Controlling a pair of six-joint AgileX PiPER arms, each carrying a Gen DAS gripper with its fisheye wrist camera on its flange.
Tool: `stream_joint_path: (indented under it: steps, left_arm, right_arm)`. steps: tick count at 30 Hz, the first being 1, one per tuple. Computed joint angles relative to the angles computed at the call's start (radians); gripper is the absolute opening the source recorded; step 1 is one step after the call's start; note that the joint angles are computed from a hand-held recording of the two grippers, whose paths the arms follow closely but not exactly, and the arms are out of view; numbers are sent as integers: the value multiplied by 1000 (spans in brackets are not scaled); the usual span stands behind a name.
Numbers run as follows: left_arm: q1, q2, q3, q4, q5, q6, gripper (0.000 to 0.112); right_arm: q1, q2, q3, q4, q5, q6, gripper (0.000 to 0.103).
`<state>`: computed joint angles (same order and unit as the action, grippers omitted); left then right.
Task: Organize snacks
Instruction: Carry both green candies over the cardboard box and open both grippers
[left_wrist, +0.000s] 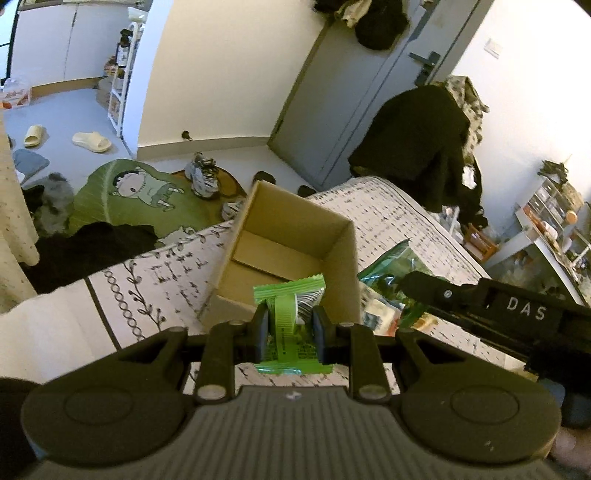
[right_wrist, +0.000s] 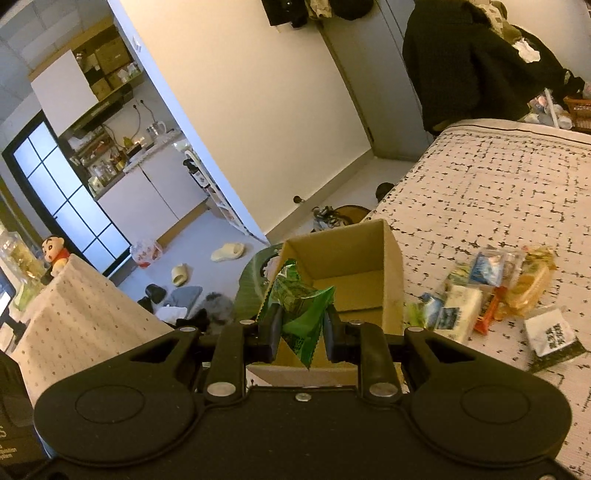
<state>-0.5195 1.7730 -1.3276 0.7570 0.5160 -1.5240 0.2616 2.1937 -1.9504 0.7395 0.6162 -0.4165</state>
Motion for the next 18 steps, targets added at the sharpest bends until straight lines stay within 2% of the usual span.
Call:
stream_joint_path:
  steps: [8, 14, 18]
  left_arm:
    - [55, 27, -15, -12, -23, 20, 23]
    - [90, 73, -57, -79, -34, 98, 23]
    - [99, 109, -98, -95, -34, 126, 23]
  right_arm:
    - [-2, 69, -77, 29, 30, -8, 23]
    - [-9, 127, -143, -16, 58, 54, 23]
    - [-18, 185, -238, -94, 123, 175, 28]
